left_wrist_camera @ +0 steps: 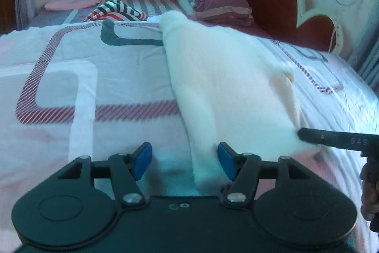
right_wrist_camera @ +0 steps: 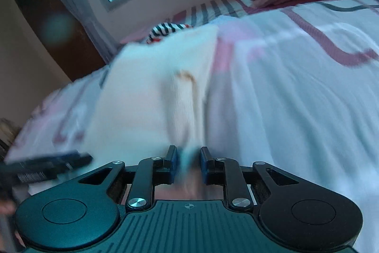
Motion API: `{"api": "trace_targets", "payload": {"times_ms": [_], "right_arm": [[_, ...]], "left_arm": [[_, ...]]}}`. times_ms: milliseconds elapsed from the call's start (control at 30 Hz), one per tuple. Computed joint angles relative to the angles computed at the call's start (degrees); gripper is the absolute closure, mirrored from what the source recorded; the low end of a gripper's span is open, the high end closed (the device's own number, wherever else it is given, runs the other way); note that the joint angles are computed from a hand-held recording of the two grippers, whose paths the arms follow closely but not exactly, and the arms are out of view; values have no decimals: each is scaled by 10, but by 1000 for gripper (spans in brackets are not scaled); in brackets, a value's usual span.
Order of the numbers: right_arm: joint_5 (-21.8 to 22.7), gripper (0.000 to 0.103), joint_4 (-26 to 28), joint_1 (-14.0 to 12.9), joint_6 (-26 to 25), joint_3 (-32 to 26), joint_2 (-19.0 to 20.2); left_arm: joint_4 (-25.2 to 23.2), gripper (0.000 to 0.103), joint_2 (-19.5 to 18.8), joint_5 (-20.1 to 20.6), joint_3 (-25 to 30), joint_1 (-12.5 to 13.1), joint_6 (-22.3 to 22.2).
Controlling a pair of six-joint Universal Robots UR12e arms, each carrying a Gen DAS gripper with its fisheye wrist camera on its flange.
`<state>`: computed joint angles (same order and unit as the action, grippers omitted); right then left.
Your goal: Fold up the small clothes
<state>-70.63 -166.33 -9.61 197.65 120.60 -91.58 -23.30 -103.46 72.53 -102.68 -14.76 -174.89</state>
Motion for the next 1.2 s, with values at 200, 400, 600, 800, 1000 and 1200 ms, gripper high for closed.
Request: {"api": "trace_targets", "payload": {"times_ms": [200, 400, 600, 800, 1000, 1200], "right_arm": [[-46, 84, -101, 6, 43, 10, -4], [-108, 84, -100, 24, -12, -80, 64], [-104, 84, -93, 24, -55, -135, 122], [-111, 84, -43, 21, -45, -155, 155], [-98, 84, -115, 15, -45, -106, 116], [-124, 84, -49, 33, -45, -120, 119]], "left_arm": [[55, 49, -13, -4, 30, 0, -4], [44, 72, -88, -23, 146, -16, -5], [19, 75, -149, 18, 212, -39, 24], [40, 76, -153, 62, 198, -49, 20], [64, 72, -121, 35, 155, -38, 17], [43, 72, -119, 72, 160, -53, 55]]}}
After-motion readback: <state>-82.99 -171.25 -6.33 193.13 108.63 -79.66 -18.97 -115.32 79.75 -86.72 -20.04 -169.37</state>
